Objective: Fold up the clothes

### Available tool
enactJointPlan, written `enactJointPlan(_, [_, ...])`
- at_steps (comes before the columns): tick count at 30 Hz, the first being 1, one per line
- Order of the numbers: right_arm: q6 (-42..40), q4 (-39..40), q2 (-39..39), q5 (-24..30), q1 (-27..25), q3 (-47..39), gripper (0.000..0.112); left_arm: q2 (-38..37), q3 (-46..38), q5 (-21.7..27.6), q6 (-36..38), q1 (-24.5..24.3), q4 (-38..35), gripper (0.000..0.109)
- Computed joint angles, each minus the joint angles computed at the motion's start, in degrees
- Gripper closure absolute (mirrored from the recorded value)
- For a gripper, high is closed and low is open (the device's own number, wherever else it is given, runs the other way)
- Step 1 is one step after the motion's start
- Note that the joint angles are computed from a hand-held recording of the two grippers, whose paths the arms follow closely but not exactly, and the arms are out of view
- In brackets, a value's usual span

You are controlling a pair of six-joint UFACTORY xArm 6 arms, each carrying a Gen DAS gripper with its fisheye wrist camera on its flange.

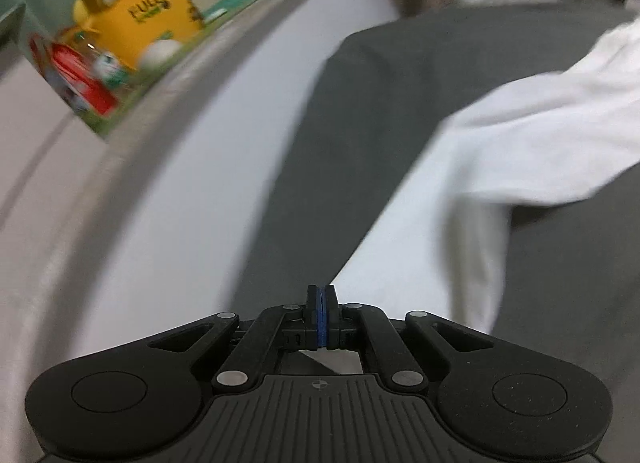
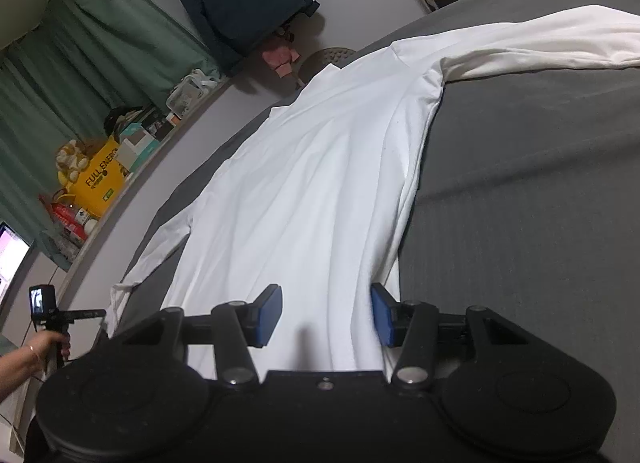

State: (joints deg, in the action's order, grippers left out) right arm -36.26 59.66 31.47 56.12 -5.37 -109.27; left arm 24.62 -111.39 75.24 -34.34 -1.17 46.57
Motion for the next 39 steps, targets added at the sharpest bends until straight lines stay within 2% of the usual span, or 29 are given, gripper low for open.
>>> enactJointPlan(4, [-0.4, -0.1, 0.0, 0.0, 0.1, -0.1, 0.063, 4.8, -5.4, 5.8, 5.3, 0.8, 3.0, 0.109])
enactJointPlan(6, [-0.6, -0.3, -0.2, -0.2, 0.1, 0.2, 0.063, 6.1, -6.4, 6.7, 5.7, 1.1, 4.3, 0.109])
enactJointPlan(7, [-0.7, -0.4, -0.3, -0.3, 0.1, 0.4, 0.063, 5.9, -5.6, 5.8, 5.0, 1.3, 4.6, 0.108])
enactJointPlan(9, [-0.7, -0.6, -0.6, -0.4, 0.1, 0.7, 0.063, 2.3, -0.1, -1.1, 1.1, 2.0, 3.9, 0.108])
enactJointPlan(11, [-0.7, -0.8, -0.9, -0.5, 0.0, 1.1, 0.063, -1.4, 4.9, -8.0, -2.8, 2.8, 1.8, 0.101])
enactJointPlan(12, [-0.6, -0.9, -1.0, -0.5, 0.0, 1.2, 0.063, -3.3, 7.0, -10.6, -4.3, 3.2, -0.9, 0.083])
enactJointPlan(13, [-0.7, -1.0, -1.0, -0.5, 0.0, 1.3, 0.063, -5.1, 9.1, -13.3, -5.7, 3.6, -3.7, 0.050])
enactJointPlan(14, [-0.8, -1.1, -1.0, -0.4, 0.0, 1.2, 0.063, -6.7, 11.0, -15.0, -7.9, 3.6, -4.8, 0.030])
enactJointPlan(15, [-0.8, -1.2, -0.9, -0.5, 0.1, 1.2, 0.063, -8.3, 13.1, -16.0, -11.2, 3.2, -4.2, 0.006])
enactJointPlan(17, [-0.9, -1.1, -0.8, -0.7, 0.3, 1.2, 0.060, -11.3, 17.4, -18.1, -16.1, 2.0, -1.1, 0.006])
enactJointPlan(20, [-1.6, -0.9, -1.0, -1.1, 0.6, 1.6, 0.058, -11.2, 17.7, -15.5, -15.7, 1.1, -2.2, 0.009])
enactJointPlan(21, [-1.8, -1.0, -1.2, -1.2, 0.6, 1.8, 0.058, -11.1, 17.9, -15.2, -15.5, 1.2, -3.0, 0.024])
enactJointPlan(22, [-1.9, -1.0, -1.3, -1.3, 0.6, 2.0, 0.058, -11.1, 18.0, -14.9, -16.4, 1.3, -4.2, 0.048])
enactJointPlan(24, [-1.7, -0.9, -1.4, -1.4, 0.6, 2.1, 0.058, -11.2, 18.3, -14.6, -19.4, 1.6, -6.9, 0.066])
enactJointPlan(28, [-1.7, -0.9, -1.6, -1.4, 0.6, 2.3, 0.058, -12.2, 20.5, -17.1, -22.5, 2.2, -10.1, 0.067])
enactJointPlan(29, [-1.7, -0.9, -1.5, -1.3, 0.6, 2.1, 0.058, -12.2, 20.7, -17.6, -22.4, 2.3, -10.1, 0.071])
enactJointPlan(30, [-1.7, -1.0, -1.4, -1.4, 0.6, 2.0, 0.058, -12.1, 20.8, -17.9, -22.1, 2.4, -9.8, 0.087])
enactJointPlan(31, [-1.7, -1.1, -1.3, -1.4, 0.7, 2.0, 0.058, -11.3, 19.7, -16.8, -21.1, 2.2, -8.9, 0.096])
enactJointPlan(33, [-1.7, -1.2, -1.3, -1.4, 0.8, 2.0, 0.058, -9.1, 15.9, -12.6, -17.3, 1.2, -6.8, 0.102])
enactJointPlan(39, [-2.3, -1.4, -1.6, -1.3, 0.7, 2.2, 0.058, -2.6, 3.3, -0.9, -7.9, -1.3, 1.6, 0.102])
